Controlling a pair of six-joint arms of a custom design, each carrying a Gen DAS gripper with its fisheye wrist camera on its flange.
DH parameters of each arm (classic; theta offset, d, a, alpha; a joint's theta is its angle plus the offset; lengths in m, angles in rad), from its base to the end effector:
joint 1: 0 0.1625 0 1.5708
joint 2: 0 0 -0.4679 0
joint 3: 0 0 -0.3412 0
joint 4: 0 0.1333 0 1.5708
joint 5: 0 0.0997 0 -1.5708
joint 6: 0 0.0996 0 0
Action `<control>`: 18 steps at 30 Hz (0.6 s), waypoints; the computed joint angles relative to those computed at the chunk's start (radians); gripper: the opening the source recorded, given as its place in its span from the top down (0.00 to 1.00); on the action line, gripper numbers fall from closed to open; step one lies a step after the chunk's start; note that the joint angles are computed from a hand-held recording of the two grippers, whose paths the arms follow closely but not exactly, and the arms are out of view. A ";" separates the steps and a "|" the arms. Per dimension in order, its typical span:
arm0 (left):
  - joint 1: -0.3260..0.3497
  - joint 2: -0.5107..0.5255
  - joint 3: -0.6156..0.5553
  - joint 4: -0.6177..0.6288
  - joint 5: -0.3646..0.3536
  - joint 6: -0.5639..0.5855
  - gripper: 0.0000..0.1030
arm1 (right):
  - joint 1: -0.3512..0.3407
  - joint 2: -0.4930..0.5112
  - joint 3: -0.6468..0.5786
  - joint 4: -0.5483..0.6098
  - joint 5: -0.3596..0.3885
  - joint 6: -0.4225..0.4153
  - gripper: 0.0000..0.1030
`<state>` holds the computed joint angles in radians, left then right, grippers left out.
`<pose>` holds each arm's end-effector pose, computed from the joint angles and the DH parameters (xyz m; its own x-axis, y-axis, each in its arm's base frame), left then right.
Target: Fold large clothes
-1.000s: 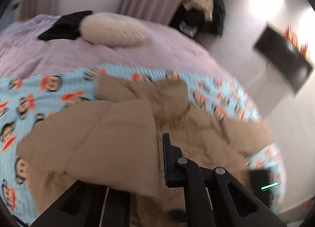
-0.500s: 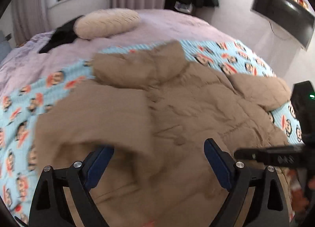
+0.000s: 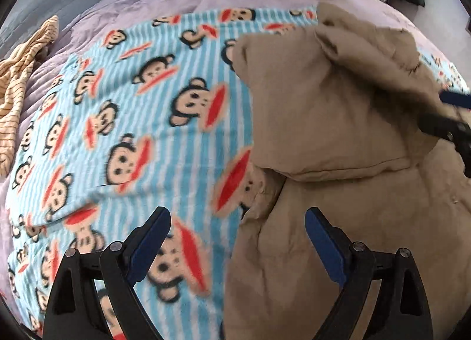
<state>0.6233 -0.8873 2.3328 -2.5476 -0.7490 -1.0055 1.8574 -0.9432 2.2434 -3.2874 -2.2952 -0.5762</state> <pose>-0.2015 -0.3989 0.0812 -0.6807 -0.0402 -0.7314 0.2792 0.9089 -0.3098 0.2023 -0.4484 0.1846 -0.5250 -0.4399 0.7286 -0.6495 0.7603 -0.0090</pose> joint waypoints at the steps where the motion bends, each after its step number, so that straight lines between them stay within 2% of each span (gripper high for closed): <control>1: 0.015 0.026 -0.010 -0.029 0.021 0.010 0.09 | 0.006 0.032 -0.011 -0.027 -0.018 -0.017 0.19; 5: 0.064 0.064 -0.067 -0.010 0.136 -0.112 0.09 | -0.002 0.110 -0.035 -0.156 -0.075 -0.059 0.23; 6: 0.074 0.057 -0.070 -0.004 0.148 -0.145 0.09 | -0.006 0.115 -0.044 -0.176 -0.080 -0.055 0.43; 7: 0.085 0.050 -0.061 -0.033 0.150 -0.155 0.09 | -0.013 0.109 -0.047 -0.186 -0.073 -0.043 0.88; 8: 0.094 0.045 -0.054 -0.055 0.150 -0.161 0.09 | -0.026 0.090 -0.050 -0.192 -0.062 -0.011 0.95; 10: 0.104 0.044 -0.037 -0.109 0.143 -0.139 0.09 | -0.058 0.034 -0.034 -0.225 -0.017 0.072 0.95; 14: 0.096 0.059 -0.045 -0.091 0.136 -0.122 0.09 | -0.188 -0.116 0.004 -0.059 0.100 0.343 0.95; 15: 0.094 0.055 -0.042 -0.089 0.127 -0.118 0.09 | -0.226 -0.145 0.013 -0.010 0.147 0.405 0.95; 16: 0.092 0.042 -0.036 -0.089 0.107 -0.108 0.09 | -0.287 -0.181 0.027 0.042 0.226 0.483 0.95; 18: 0.081 0.004 -0.020 -0.087 0.054 -0.090 0.09 | -0.394 -0.227 0.051 0.098 0.376 0.565 0.95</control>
<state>0.7039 -0.8831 2.3123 -2.6344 -0.6947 -1.0959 1.4630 -1.1703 2.2941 -3.1897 -1.9189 -0.0109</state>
